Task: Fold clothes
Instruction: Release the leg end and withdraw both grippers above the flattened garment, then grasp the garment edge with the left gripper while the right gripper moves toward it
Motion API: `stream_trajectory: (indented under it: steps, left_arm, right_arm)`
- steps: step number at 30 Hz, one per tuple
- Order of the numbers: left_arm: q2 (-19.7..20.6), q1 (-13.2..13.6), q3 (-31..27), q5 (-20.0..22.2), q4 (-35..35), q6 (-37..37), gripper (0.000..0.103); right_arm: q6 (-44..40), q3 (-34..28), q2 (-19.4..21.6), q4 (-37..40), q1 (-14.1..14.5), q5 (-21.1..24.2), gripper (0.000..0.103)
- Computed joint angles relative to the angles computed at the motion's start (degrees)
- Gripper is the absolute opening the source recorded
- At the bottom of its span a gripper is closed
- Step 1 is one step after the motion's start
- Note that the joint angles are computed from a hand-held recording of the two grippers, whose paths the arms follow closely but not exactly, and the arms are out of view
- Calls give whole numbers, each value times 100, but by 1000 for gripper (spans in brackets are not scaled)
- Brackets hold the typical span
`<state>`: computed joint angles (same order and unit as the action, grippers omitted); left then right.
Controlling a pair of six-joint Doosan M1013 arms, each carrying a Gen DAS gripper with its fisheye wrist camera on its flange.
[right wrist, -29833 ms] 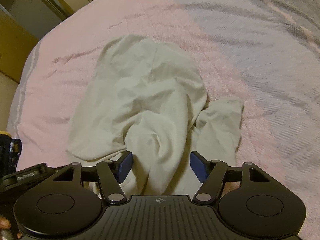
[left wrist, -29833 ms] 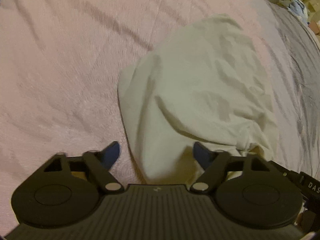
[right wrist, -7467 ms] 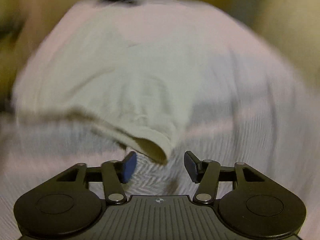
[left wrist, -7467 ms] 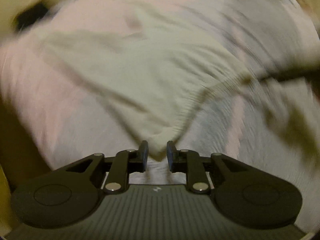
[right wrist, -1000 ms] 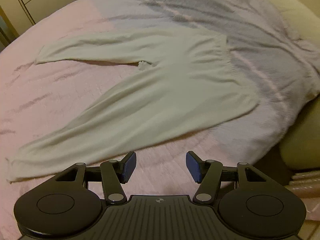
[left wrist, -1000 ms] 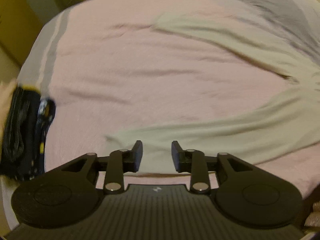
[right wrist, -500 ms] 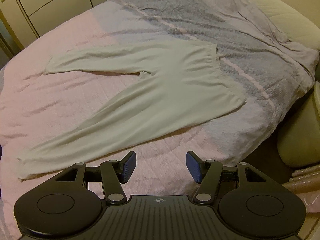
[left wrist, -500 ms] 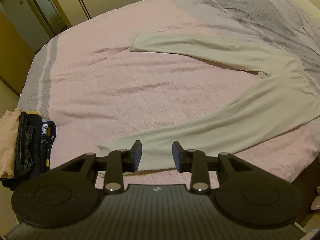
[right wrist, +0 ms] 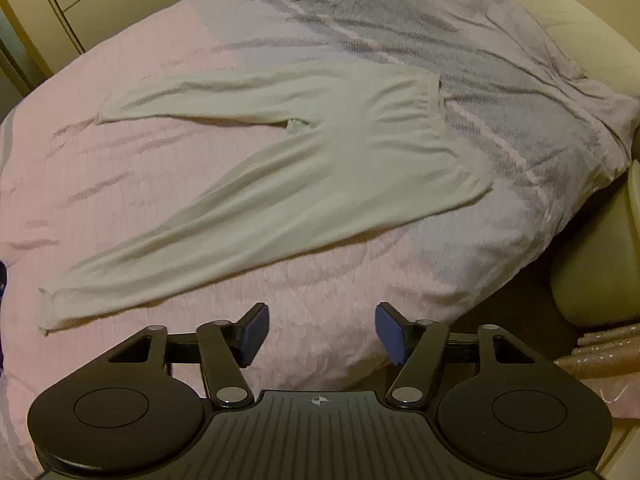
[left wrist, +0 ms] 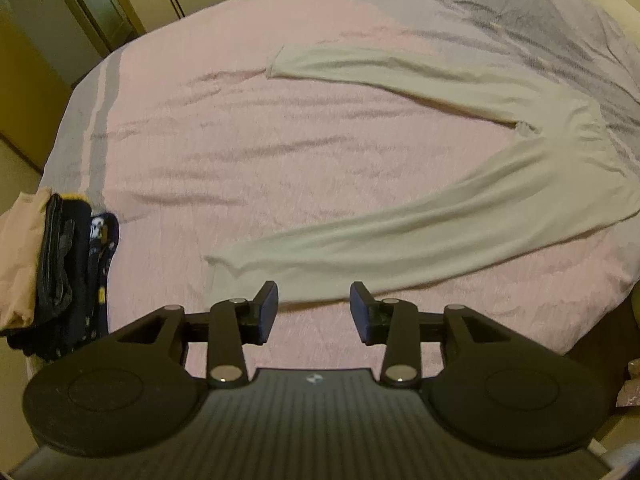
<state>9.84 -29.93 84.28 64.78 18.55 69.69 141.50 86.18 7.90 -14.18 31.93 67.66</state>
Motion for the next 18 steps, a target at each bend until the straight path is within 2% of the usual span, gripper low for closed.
stream_trajectory:
  steps: [10,18]
  left_arm:
    - [-125,42,141,115,19,-218,35]
    - [-158,71,173,-184,159,-547,35]
  right_arm:
    - [-118,-142,123,-58,69,44,69]
    - [-327,-237,205,-176,33,-101,70]
